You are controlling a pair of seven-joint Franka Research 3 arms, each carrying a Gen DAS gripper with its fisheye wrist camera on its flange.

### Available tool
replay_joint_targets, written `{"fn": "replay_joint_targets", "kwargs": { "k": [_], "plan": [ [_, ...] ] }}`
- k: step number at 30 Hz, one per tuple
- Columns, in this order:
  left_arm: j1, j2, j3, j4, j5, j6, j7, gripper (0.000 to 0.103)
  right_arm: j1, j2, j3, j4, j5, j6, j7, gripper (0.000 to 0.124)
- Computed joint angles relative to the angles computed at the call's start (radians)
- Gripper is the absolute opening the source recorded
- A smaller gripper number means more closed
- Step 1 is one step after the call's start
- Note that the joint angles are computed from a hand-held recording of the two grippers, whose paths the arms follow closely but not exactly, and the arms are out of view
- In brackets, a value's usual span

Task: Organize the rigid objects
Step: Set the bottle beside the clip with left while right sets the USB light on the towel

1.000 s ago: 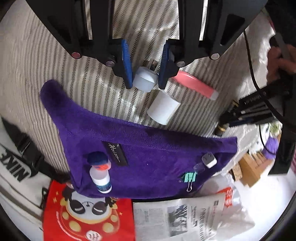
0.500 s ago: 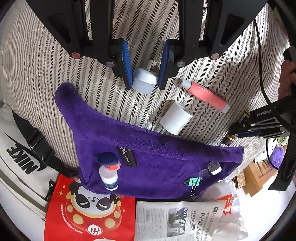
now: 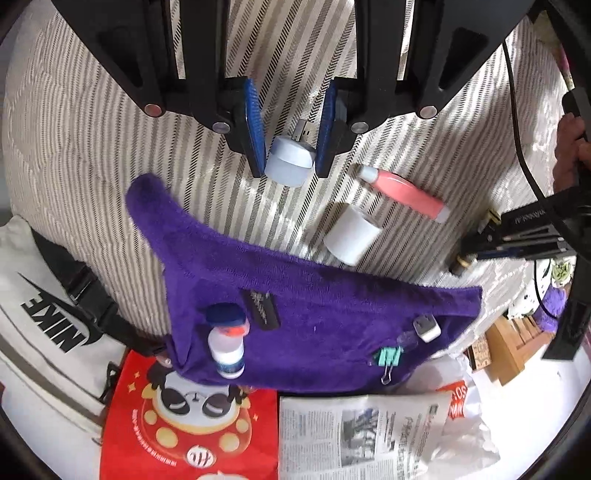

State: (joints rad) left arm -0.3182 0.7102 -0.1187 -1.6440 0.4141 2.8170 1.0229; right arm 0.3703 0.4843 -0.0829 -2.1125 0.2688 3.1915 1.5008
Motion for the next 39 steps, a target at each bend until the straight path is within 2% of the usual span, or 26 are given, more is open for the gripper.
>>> {"fn": "replay_joint_targets", "kwargs": {
  "k": [3,6,8,14,17,24,29,36,39],
  "plan": [
    [-0.008,-0.022,0.011,-0.015,0.011,-0.002,-0.006,0.023,0.016,-0.024,-0.014,-0.017,0.006,0.012,0.009,0.028],
    [0.013,-0.041,-0.010,-0.028,0.001,0.009,0.013,0.022,0.023,-0.035,-0.023,-0.018,0.007,0.011,0.011,0.028],
    [0.033,-0.052,-0.031,-0.039,-0.016,0.022,0.035,0.022,0.049,-0.040,-0.050,-0.014,0.003,0.002,0.022,0.028],
    [0.043,-0.079,-0.036,-0.047,-0.026,0.032,0.068,0.022,0.082,-0.057,-0.088,-0.008,-0.014,-0.003,0.049,0.028],
    [0.061,-0.074,-0.054,-0.035,-0.048,0.045,0.098,0.022,0.102,-0.060,-0.114,-0.002,-0.029,-0.006,0.062,0.028],
    [0.087,-0.019,-0.087,0.055,-0.110,0.018,0.174,0.022,0.101,-0.043,-0.137,0.041,-0.060,-0.032,0.094,0.028],
    [0.090,0.019,-0.092,0.129,-0.143,-0.015,0.218,0.022,0.042,-0.025,-0.092,0.085,-0.068,-0.047,0.096,0.028],
    [0.090,0.040,-0.074,0.174,-0.159,-0.016,0.228,0.022,-0.086,0.041,0.022,0.208,-0.043,-0.092,0.053,0.028],
    [0.097,0.052,-0.071,0.193,-0.165,-0.026,0.233,0.022,-0.103,0.087,0.034,0.284,-0.039,-0.116,0.042,0.028]
  ]
}}
